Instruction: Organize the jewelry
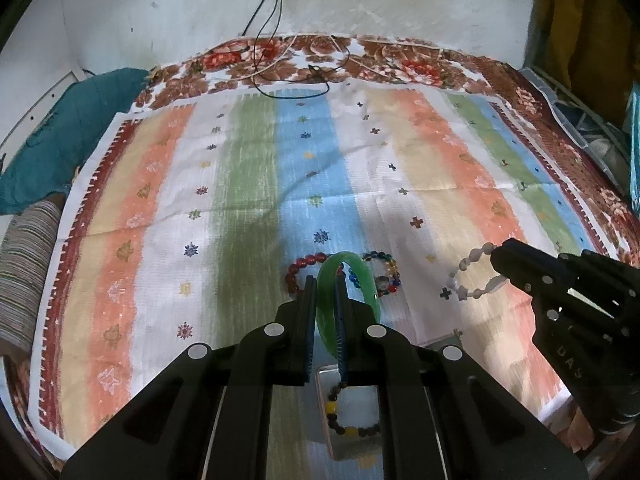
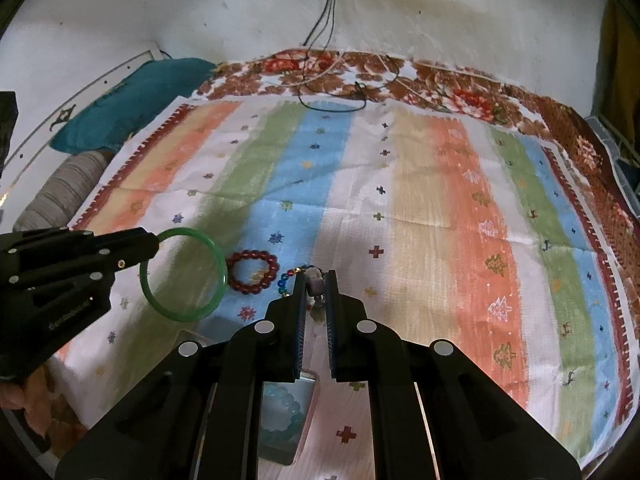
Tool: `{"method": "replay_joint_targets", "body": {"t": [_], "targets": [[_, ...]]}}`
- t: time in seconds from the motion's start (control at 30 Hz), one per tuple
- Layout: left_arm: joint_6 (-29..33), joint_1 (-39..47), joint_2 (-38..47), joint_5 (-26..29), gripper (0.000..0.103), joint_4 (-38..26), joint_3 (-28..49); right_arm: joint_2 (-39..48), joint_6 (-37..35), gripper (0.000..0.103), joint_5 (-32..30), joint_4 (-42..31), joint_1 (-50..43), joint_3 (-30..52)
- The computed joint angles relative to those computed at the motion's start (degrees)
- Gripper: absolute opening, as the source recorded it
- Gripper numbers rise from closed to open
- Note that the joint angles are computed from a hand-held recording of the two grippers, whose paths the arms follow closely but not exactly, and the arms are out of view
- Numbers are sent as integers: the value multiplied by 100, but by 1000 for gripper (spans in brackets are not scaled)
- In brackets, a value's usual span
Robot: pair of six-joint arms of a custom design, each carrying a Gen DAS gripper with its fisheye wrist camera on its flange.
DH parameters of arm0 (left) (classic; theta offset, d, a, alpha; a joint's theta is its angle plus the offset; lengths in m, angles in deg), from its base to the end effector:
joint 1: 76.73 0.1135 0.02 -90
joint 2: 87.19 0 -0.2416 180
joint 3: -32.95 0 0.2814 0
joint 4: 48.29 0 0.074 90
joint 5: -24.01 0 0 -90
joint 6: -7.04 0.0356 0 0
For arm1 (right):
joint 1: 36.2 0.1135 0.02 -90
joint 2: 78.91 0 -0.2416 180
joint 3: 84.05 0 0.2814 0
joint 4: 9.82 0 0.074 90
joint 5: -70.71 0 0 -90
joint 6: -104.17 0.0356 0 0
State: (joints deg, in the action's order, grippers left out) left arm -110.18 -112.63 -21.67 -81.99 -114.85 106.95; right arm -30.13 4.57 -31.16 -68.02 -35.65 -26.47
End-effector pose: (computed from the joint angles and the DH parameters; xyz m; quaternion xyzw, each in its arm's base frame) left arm 0.2127 -0.1418 0.2830 0.0339 0.9523 -0.0285 0.3021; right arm 0.2096 0.0093 0.2556 -0.1183 0.9260 0.0695 0.3517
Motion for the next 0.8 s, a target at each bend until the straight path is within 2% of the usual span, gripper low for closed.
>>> {"method": "replay_joint_targets", "body": {"t": [0.07,0.13,0.33,0.53,0.8], "targets": [[-32,-85,-112,-54,8,-46,-25,-182,-15,10,-42,-82,-6,-26],[-84,-178,-241,-95,0,-81,-55,-387,-27,10,-94,-191,-19,-54],[-264,-457,-564,-283,0,-189,-120,-766,-90,10,-180,-421,-38,-171],[-266,-208,-608,-52,0,-188,-227,-832,-94,10,-142,-474,-2,-232],[-128,552,-337,596,2,-99,-419,-803,-90,10,-107,-482,73,-249]]}}
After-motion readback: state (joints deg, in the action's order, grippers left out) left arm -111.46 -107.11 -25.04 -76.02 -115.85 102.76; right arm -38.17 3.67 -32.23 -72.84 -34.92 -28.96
